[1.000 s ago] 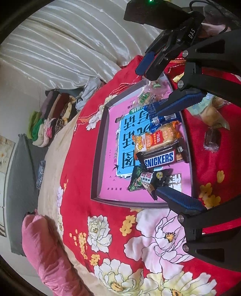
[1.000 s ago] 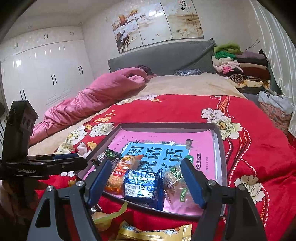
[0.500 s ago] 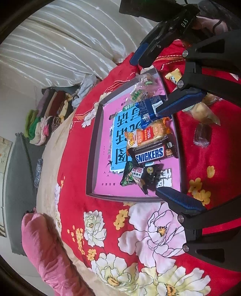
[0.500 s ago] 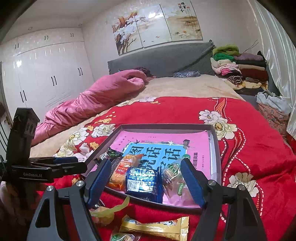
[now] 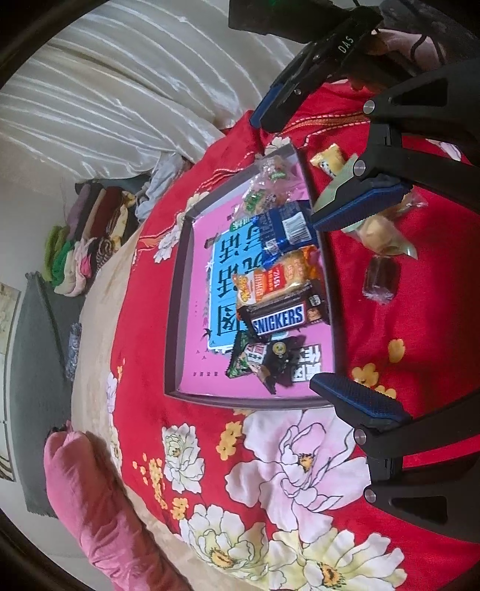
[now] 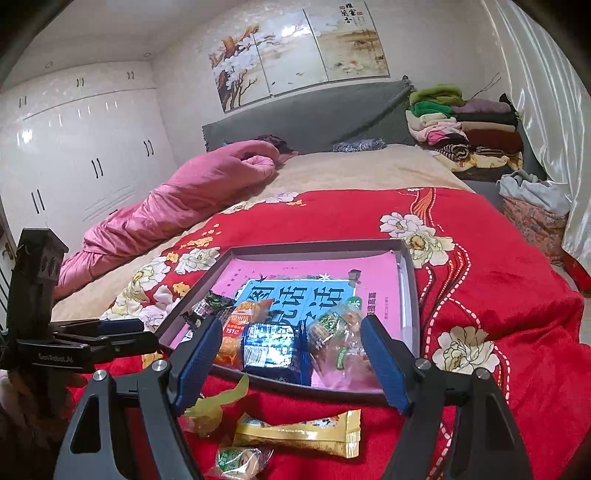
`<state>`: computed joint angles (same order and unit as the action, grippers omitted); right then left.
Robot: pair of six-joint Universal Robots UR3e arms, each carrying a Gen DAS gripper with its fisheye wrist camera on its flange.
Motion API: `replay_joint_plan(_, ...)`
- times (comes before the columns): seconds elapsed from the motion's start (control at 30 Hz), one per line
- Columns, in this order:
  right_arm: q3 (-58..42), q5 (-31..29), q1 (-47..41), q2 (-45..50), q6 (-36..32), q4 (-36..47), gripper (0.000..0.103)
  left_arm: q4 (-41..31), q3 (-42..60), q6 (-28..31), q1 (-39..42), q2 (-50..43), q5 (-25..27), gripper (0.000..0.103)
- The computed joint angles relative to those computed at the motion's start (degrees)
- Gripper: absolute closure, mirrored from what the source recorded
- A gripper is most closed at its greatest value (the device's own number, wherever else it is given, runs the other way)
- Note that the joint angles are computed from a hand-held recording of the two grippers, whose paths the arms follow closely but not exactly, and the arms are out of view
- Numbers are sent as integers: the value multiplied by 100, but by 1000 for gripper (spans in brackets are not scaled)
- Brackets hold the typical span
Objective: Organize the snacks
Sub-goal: 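Move both open tools back out of the tray toward the snacks on the bedspread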
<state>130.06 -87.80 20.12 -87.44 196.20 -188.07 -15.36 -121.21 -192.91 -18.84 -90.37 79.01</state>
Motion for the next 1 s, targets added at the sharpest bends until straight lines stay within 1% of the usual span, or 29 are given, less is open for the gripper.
replay_joint_plan(0.53, 176, -199, 333, -339, 143, 335, 26, -275, -264, -5, -103, 265, 173, 23)
replay_joint_plan(1.0, 130, -266, 671, -467, 258, 868, 26, -501, -259, 10, -267, 213, 330, 23)
